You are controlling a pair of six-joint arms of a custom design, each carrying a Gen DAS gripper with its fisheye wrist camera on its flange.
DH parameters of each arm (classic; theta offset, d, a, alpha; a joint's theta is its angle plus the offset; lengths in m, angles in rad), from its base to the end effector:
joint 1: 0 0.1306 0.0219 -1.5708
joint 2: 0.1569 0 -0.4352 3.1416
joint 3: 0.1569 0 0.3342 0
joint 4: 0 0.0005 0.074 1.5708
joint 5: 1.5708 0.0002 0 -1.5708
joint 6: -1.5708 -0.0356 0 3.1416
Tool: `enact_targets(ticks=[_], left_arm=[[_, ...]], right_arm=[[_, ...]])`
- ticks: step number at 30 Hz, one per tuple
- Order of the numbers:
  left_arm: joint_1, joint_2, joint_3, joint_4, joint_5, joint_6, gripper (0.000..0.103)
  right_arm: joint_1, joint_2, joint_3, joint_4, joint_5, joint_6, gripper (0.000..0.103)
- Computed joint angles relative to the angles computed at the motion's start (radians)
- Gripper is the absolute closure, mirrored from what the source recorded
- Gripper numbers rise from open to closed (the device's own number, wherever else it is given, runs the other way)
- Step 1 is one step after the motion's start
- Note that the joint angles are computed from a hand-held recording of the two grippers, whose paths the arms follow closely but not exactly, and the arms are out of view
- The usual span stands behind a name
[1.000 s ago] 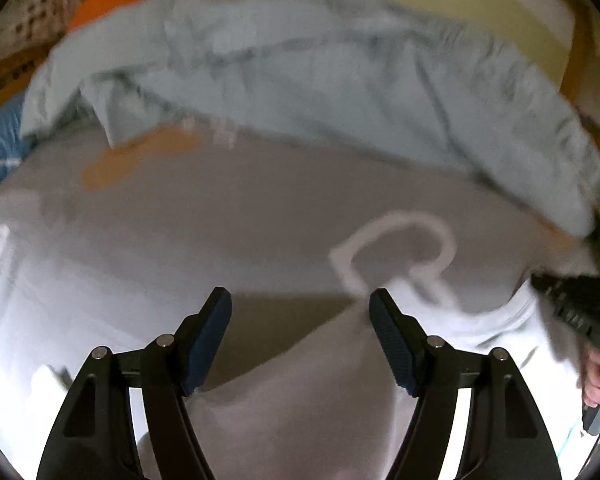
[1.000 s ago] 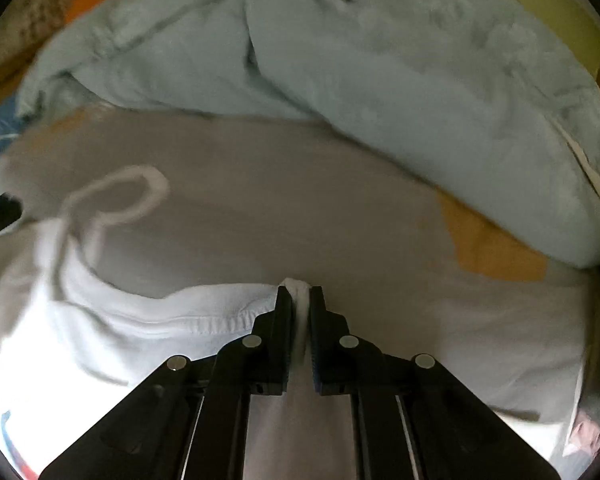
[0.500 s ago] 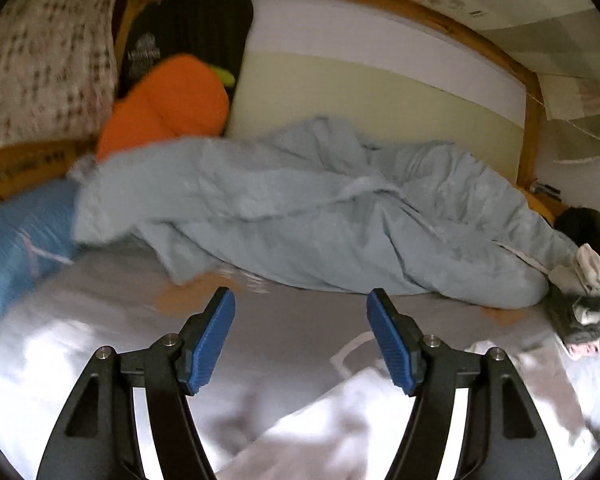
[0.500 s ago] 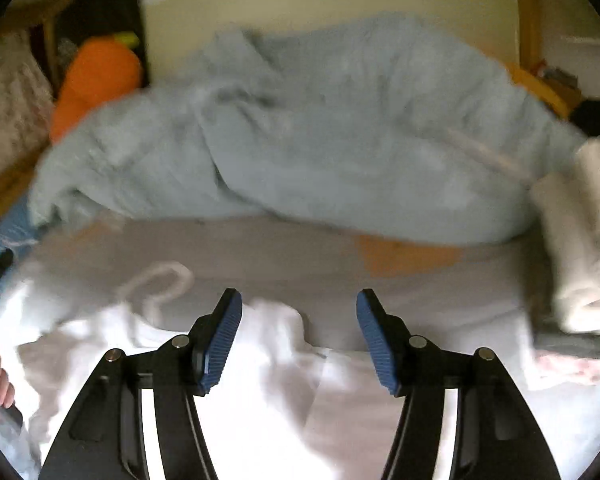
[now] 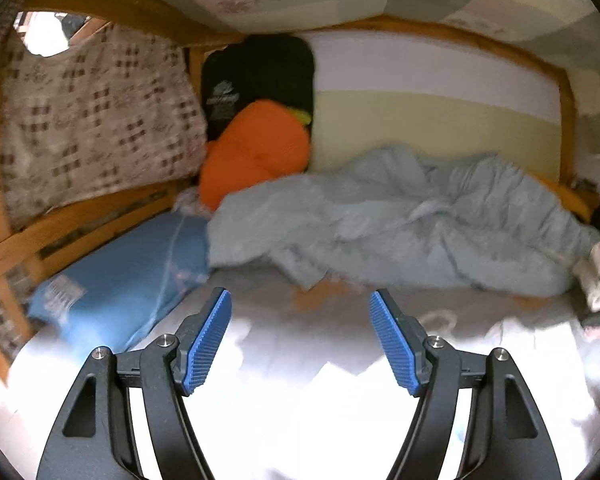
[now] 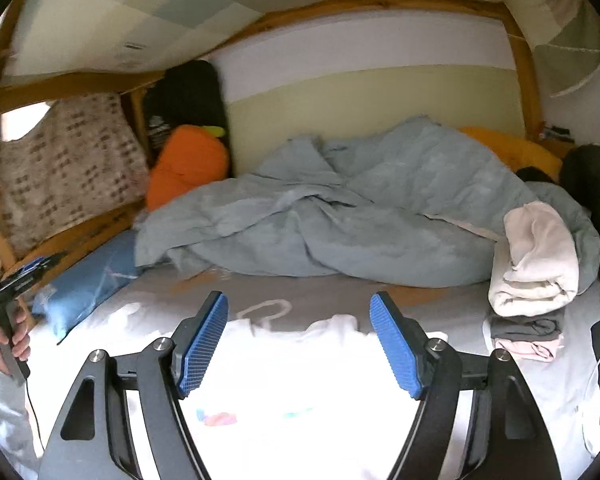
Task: Fold small clothes
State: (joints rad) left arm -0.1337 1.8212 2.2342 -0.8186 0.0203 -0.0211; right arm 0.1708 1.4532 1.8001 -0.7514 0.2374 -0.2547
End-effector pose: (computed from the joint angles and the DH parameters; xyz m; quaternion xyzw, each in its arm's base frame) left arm 0.5955 -0.0813 0.6209 0.0701 0.8321 -0.0394 0.5488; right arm 0.4480 0.0683 0.6362 0.0999 0.8254 0.0188 0.5553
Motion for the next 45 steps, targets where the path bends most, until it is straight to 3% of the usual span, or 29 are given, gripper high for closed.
enact_targets(ticks=[1,4,5,6,7,9,10,12,15,18,21,22,23,24,26,28,33,36,37,38,40,43,45], left_arm=[[0.004,-0.041,-0.080,0.005,-0.002,0.015,0.032],[0.019,-0.164,-0.359,0.073,0.120,0.045,0.032],[0.014,-0.194,-0.436,0.089,0.143,0.044,0.032],[0.005,-0.228,-0.527,0.122,0.158,0.047,0.034],[-0.004,-0.258,-0.612,0.157,0.167,0.052,0.041],[-0.026,-0.306,-0.764,0.210,0.163,0.083,0.059],[-0.035,-0.324,-0.826,0.234,0.156,0.095,0.066],[-0.050,-0.337,-0.898,0.238,0.116,0.112,0.067],[-0.031,-0.317,-0.921,0.167,0.199,0.155,0.068],[-0.031,-0.332,-0.959,0.179,0.216,0.173,0.068],[-0.038,-0.357,-0.981,0.207,0.249,0.172,0.066],[-0.049,-0.357,-0.983,0.205,0.221,0.167,0.078],[-0.066,-0.355,-0.984,0.199,0.157,0.153,0.099],[-0.087,-0.364,-0.993,0.210,0.065,0.154,0.101],[-0.100,-0.413,-1.038,0.278,-0.042,0.166,0.101],[-0.101,-0.441,-1.050,0.289,-0.088,0.172,0.100],[-0.102,-0.369,-1.026,0.163,-0.128,0.207,0.100],[-0.134,-0.367,-1.022,0.173,-0.191,0.197,0.099],[-0.133,-0.370,-1.022,0.185,-0.173,0.190,0.093],[-0.123,-0.375,-1.023,0.205,-0.126,0.186,0.078],[-0.100,-0.379,-1.008,0.232,-0.044,0.184,0.060],[-0.082,-0.360,-0.942,0.252,0.000,0.157,0.060],[-0.071,-0.311,-0.859,0.222,0.030,0.144,0.060]], right_arm=[[0.022,-0.025,-0.037,0.017,0.036,0.014,0.028],[0.102,-0.102,-0.170,0.086,0.178,0.074,0.028],[0.133,-0.129,-0.216,0.102,0.240,0.096,0.028],[0.176,-0.160,-0.278,0.121,0.352,0.113,0.028],[0.205,-0.175,-0.319,0.116,0.452,0.096,0.028],[0.244,-0.199,-0.370,0.034,0.560,-0.004,0.028],[0.254,-0.217,-0.401,0.010,0.560,-0.053,0.028],[0.262,-0.267,-0.476,-0.032,0.520,-0.166,0.028],[0.280,-0.320,-0.574,-0.056,0.540,-0.248,0.028],[0.275,-0.332,-0.628,-0.073,0.569,-0.296,0.028],[0.241,-0.345,-0.677,-0.050,0.514,-0.323,0.028],[0.234,-0.346,-0.686,-0.047,0.504,-0.330,0.028],[0.225,-0.346,-0.695,-0.046,0.497,-0.342,0.028],[0.214,-0.346,-0.700,-0.048,0.486,-0.347,0.028],[0.197,-0.344,-0.701,-0.051,0.469,-0.348,0.028],[0.187,-0.347,-0.703,-0.056,0.466,-0.355,0.028],[0.142,-0.350,-0.719,-0.049,0.401,-0.373,0.028],[0.137,-0.340,-0.714,-0.057,0.377,-0.379,0.028],[0.141,-0.339,-0.714,-0.057,0.382,-0.376,0.028],[0.147,-0.338,-0.714,-0.057,0.392,-0.368,0.028],[0.155,-0.334,-0.713,-0.058,0.409,-0.360,0.028],[0.134,-0.328,-0.712,-0.050,0.366,-0.366,0.028],[0.118,-0.324,-0.712,-0.042,0.335,-0.373,0.028]])
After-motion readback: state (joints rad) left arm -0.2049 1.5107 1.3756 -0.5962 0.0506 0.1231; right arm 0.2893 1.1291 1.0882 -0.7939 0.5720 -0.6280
